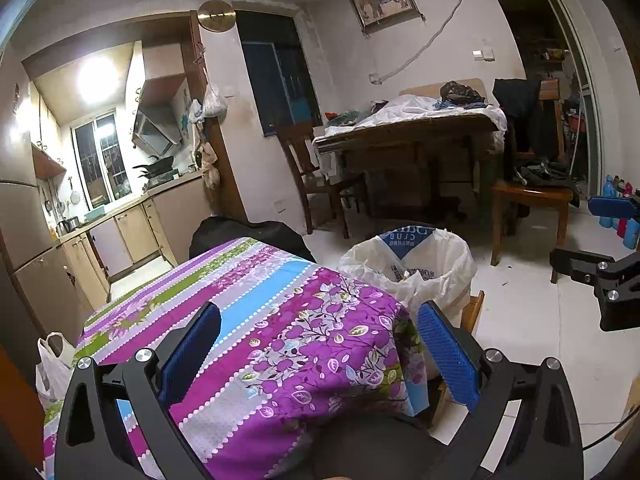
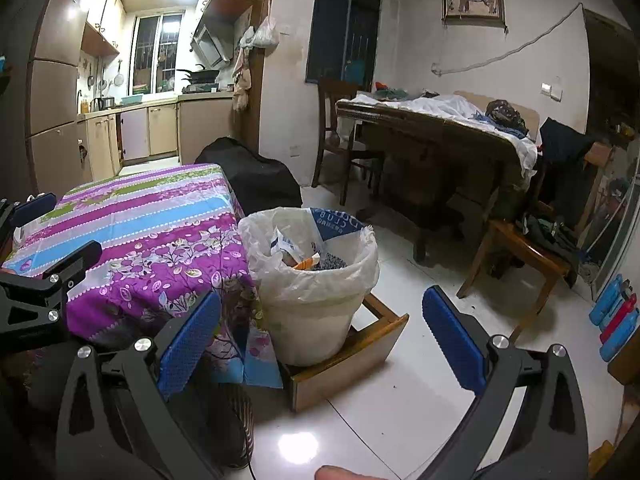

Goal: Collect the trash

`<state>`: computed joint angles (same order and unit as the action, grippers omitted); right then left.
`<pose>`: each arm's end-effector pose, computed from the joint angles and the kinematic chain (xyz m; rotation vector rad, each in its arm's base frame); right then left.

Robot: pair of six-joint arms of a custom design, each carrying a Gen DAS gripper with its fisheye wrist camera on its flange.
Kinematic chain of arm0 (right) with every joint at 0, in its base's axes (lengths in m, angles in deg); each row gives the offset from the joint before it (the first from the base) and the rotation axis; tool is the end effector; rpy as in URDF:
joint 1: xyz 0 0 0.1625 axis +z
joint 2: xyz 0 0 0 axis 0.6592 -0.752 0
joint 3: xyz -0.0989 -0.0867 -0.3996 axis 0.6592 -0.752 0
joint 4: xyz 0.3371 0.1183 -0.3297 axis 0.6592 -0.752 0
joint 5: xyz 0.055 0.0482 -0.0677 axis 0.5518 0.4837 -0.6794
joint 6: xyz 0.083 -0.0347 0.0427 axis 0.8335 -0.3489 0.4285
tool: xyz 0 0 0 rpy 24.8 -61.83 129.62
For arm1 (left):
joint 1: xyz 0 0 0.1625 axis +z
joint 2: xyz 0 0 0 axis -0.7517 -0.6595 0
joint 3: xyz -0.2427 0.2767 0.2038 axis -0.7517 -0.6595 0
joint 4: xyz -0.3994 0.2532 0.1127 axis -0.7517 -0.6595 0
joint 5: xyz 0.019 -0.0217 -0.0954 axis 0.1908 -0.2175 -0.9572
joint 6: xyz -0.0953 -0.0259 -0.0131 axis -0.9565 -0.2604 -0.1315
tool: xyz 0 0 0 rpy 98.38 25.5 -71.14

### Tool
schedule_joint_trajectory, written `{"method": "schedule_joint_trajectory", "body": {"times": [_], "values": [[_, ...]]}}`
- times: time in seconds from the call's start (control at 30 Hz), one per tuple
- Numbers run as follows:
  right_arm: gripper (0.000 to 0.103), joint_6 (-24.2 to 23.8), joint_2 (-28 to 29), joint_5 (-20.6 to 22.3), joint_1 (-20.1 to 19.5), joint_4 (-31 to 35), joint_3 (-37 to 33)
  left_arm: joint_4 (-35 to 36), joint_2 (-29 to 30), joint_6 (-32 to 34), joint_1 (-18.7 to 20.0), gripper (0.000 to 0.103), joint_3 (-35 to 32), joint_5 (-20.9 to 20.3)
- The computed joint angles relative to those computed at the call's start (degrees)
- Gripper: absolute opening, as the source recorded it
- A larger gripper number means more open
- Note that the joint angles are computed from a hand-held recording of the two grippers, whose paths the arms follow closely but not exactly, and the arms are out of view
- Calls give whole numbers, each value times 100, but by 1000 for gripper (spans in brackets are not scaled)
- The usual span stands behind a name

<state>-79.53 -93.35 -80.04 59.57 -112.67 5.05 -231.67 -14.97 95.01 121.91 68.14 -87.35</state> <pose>0.2450 -0.8038 0.0258 0.7139 -2.0710 1.1553 -0.0506 -0.7981 0.2262 0.8514 1.8530 -1.2004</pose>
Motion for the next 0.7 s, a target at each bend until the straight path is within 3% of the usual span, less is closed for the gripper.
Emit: {"method": "schedule_joint_trajectory", "body": {"times": [0.7], "values": [[97, 394, -96, 251, -172, 652, -39, 710, 321, -161, 23, 98, -478, 40]]}}
